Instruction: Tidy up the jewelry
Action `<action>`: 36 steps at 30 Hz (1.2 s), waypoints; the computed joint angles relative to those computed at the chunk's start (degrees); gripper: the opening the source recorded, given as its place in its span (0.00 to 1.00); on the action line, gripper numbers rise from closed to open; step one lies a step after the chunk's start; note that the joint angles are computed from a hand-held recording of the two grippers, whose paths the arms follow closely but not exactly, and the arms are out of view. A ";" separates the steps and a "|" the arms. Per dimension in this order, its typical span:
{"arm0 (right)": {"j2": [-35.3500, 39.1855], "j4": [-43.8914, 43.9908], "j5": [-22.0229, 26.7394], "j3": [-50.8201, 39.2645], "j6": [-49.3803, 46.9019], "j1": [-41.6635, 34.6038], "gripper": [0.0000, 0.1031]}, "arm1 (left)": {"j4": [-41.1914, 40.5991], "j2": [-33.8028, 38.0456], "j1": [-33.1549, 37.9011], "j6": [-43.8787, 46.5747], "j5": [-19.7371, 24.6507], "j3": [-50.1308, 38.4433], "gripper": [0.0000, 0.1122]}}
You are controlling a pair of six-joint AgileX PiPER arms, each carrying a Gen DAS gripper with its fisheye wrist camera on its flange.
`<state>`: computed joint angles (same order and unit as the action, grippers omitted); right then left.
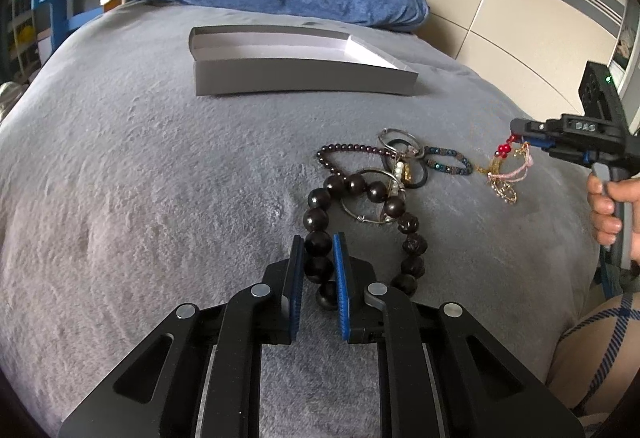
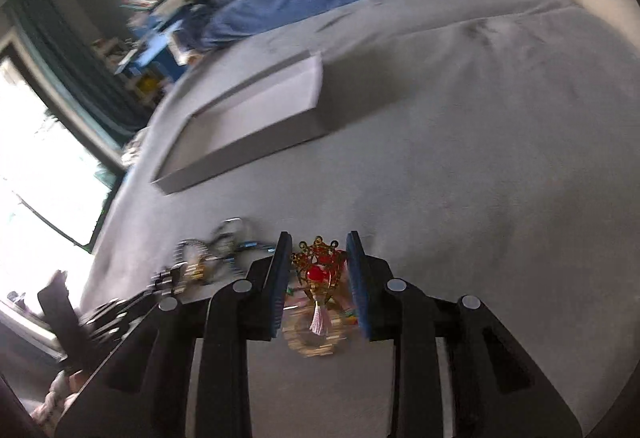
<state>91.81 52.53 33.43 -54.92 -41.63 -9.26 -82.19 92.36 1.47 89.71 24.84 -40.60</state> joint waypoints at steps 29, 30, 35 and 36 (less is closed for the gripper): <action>-3.62 -11.76 -19.02 13.91 2.95 13.68 0.49 | -5.26 -1.30 1.81 5.34 1.61 1.94 0.14; -3.60 -13.91 -19.74 14.02 5.23 14.35 0.50 | -5.70 -1.54 2.02 5.88 1.88 2.21 0.14; -2.91 -28.27 -24.25 14.31 19.04 17.77 0.54 | -5.73 -2.83 3.63 6.51 4.32 2.74 0.14; -2.79 -26.14 -24.39 14.38 16.73 17.53 0.52 | -5.24 -3.06 3.68 6.10 4.42 2.67 0.14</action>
<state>89.01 26.39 9.04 -40.53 -24.89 8.28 -87.44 89.30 5.15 95.81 29.25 -37.93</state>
